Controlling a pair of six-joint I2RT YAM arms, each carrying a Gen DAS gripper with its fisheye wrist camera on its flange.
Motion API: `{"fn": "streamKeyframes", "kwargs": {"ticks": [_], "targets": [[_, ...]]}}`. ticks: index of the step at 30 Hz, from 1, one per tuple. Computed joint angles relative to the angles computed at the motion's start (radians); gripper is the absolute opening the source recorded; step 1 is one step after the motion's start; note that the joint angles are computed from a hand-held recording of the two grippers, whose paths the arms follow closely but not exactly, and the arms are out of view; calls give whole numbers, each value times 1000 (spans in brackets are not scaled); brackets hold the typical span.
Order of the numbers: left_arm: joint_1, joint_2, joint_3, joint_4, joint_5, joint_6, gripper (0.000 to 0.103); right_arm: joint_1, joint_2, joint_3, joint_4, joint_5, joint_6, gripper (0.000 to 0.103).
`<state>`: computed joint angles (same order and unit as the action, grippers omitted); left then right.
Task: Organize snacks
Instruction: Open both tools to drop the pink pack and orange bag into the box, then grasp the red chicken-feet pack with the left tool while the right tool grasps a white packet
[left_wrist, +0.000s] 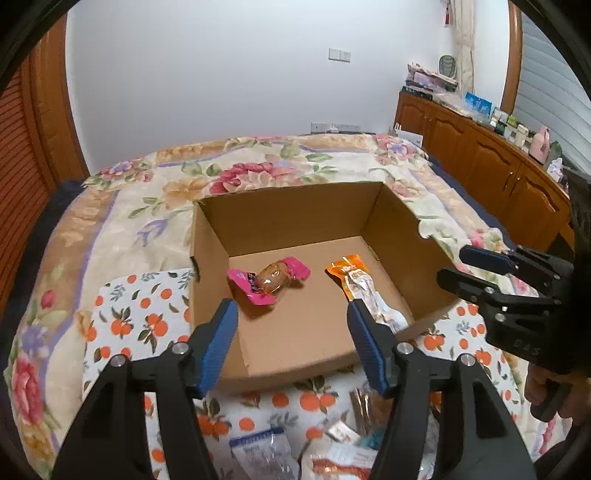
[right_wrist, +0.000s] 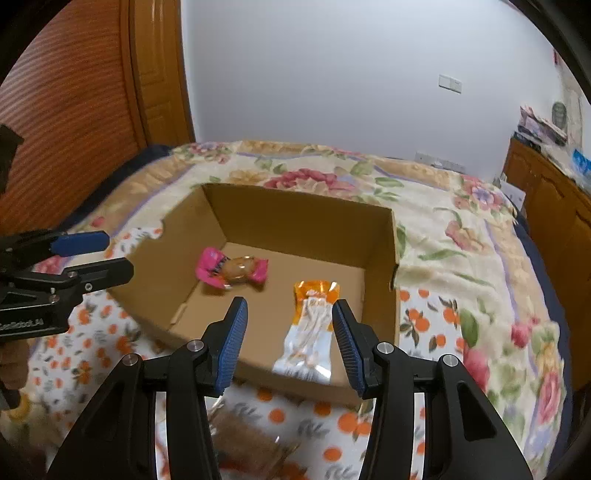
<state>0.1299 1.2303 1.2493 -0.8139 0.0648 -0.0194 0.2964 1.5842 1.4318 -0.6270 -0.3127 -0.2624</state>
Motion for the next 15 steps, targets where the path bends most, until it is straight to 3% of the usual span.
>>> {"fn": "streamKeyframes", "kwargs": {"ticks": [4,9,11,15], "targets": [[-8,-108,-8,-72,-4,-5,77,-20,-121,-60,-57,-22,2,49],[-50,-203,4,-172,-47,-18,80,-52,-236,-115,-118,-43,4,52],[-68,-242,6,-212,-63,-24,88,-62,-286,-139,-141,-46,1,59],[-109,-310,-9,-268,-92,-38,90,-85,-369,-183,-179,-57,-7,74]]}}
